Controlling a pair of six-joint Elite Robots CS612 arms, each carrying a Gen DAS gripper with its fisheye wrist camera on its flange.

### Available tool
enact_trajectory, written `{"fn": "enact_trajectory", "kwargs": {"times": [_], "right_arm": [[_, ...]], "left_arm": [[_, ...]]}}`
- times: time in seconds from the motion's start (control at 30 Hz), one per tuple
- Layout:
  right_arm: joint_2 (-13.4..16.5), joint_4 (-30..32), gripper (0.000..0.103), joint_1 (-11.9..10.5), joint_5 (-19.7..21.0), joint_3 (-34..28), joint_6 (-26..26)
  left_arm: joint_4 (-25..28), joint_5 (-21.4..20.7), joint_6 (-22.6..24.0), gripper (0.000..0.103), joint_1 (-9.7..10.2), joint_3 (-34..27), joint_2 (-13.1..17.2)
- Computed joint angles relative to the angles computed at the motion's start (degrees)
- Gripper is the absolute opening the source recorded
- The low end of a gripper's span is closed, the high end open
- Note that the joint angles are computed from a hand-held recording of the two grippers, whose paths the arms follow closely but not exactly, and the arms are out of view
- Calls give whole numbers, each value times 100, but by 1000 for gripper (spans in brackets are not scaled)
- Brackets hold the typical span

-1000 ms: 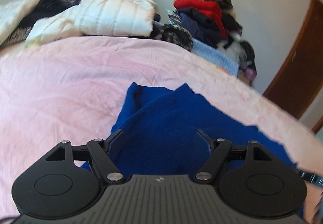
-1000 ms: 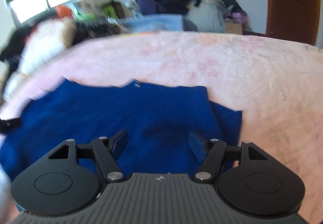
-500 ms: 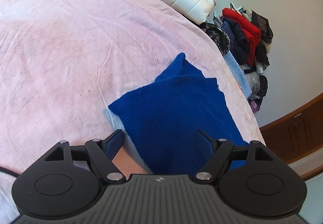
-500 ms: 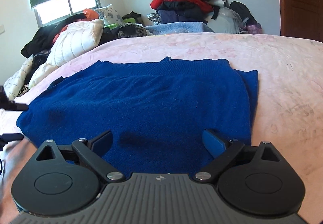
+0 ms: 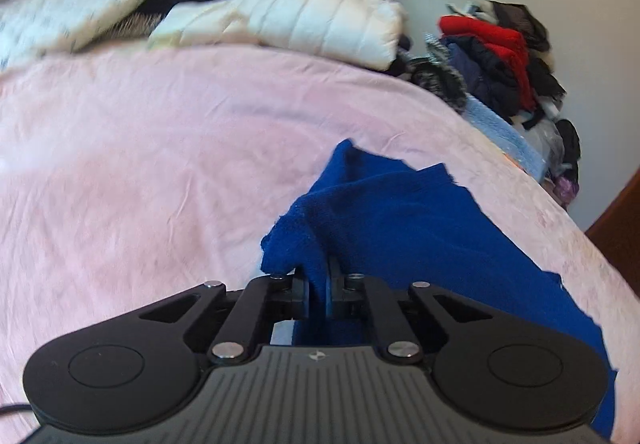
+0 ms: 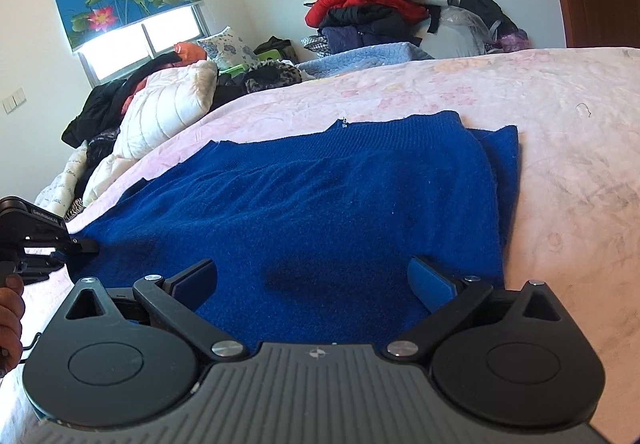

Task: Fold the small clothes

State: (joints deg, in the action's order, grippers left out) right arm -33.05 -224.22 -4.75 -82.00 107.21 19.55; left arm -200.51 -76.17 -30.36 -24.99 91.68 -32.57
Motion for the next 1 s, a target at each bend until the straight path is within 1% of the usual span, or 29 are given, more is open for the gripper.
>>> {"fn": "enact_trajectory", "kwargs": {"times": [0.03,0.07,0.13,0.2,0.23,0.27,0.3,0.33,0.4,0.43,0.53,0.63,0.7,0.77,0.8,0.83,0.87,0.9,0.93,1.0], "right_arm": [[10,-35,101,-14,38,0,41],[19,-71,101,-28,79,1,85],[53,-210,101,-80,217,9,259],[98,-386,101,-146,403,15,500],[123,-475,101,-179,493,14,630],[146,-554,100,-212,583,13,744],[169,-627,100,-242,665,10,846],[191,-712,100,-270,746,12,957],[228,-823,100,-308,865,3,1109],[242,-870,100,-325,913,4,1162],[247,-885,100,-322,916,5,1156],[212,-767,100,-295,859,4,1045],[101,-445,101,-260,790,24,789],[-146,221,102,-215,689,46,647],[-247,471,102,-219,766,22,740],[-297,574,102,-243,959,-28,842],[-324,620,102,-282,1259,-110,882],[-345,710,102,-297,1473,-216,874],[-373,928,102,-306,1708,-361,833],[-383,1672,102,-340,2241,-723,801]], "left_arm": [[-326,168,551,5,-103,30,16],[-655,241,1117,5,-204,68,29],[-1153,133,2168,5,-382,146,46],[-1418,-125,3230,5,-550,201,103],[-1497,-216,3647,5,-629,232,149],[-1500,-289,3972,5,-697,250,198],[-1419,-320,4182,5,-757,268,239],[-1328,-272,4286,5,-806,282,277],[-1193,-143,4281,5,-864,281,366],[-1316,-78,4286,5,-873,267,434],[-1291,-197,4075,5,-822,283,414],[-1295,-291,3940,5,-787,304,402],[-1288,-384,3849,5,-755,305,396],[-1292,-508,3716,5,-714,318,384],[-1291,-593,3615,5,-687,324,375],[-1291,-683,3526,5,-656,325,371],[-1284,-787,3423,5,-619,326,365],[-1277,-869,3335,5,-592,321,364],[-1270,-962,3248,5,-561,319,363],[-1245,-1085,3123,5,-523,305,360]]}}
